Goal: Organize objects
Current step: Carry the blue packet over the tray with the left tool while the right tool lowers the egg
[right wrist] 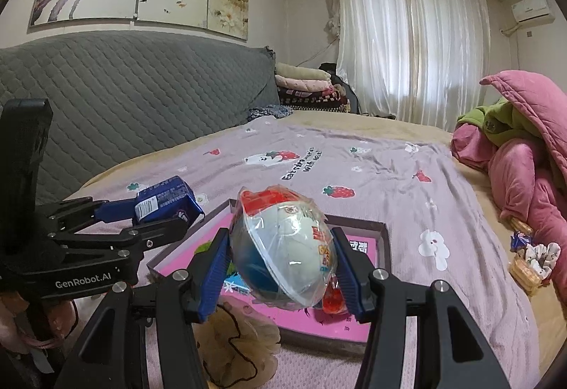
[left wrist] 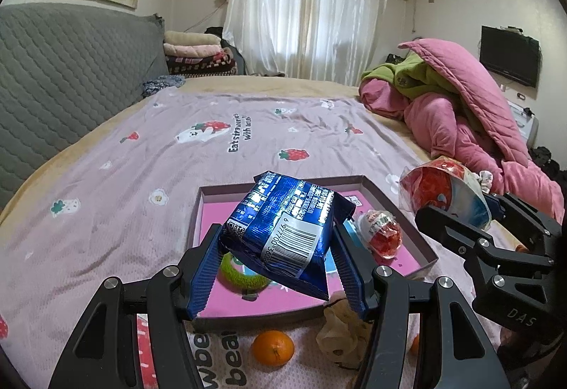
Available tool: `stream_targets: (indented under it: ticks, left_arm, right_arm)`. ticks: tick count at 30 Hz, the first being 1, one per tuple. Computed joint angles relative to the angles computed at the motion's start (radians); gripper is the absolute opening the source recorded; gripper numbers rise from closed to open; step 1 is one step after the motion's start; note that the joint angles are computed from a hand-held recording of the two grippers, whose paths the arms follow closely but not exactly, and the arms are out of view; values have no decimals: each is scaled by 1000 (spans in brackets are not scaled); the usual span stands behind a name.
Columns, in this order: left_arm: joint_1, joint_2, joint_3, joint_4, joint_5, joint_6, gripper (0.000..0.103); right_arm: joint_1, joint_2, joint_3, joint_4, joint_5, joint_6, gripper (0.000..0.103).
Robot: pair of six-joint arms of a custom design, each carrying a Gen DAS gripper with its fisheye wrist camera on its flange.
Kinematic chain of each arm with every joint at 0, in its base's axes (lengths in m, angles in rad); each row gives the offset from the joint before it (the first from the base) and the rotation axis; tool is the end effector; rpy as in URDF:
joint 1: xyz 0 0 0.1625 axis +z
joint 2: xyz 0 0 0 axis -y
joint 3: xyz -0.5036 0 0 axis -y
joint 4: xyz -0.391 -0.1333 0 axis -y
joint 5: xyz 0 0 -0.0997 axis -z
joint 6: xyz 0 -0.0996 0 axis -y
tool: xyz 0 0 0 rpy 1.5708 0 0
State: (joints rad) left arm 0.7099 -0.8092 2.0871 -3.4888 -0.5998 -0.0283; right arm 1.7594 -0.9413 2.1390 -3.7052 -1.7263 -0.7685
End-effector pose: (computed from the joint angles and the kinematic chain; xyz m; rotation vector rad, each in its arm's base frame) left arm -0.2948 -0.5375 0.1671 0.5502 2.2177 -1.1842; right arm 0.2240 -0.5450 0.2275 1.0610 -2.2585 1.1532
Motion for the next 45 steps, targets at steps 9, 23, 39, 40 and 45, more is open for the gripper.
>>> stream_targets:
  ticks: [9,23,39,40,45]
  left_arm:
    - [16,6,-34,20,-4,20,62]
    - [48,14,-111,34,-19,86,62]
    - [90,19,-162,17,-14,134,62]
    - [93,20,-164,25,-15,128,62]
    - [107,25,-164,43,-16,112,62]
  right_arm:
    - [9,10,-26,5,-1,-6,56]
    - [16,26,-93,27,-7,-28,56]
    - [17,75,-156,55,-5,-75,56]
    - [16,76,-157,58,-6,-77,56]
    - [9,89,-156,69,-23,-83,56]
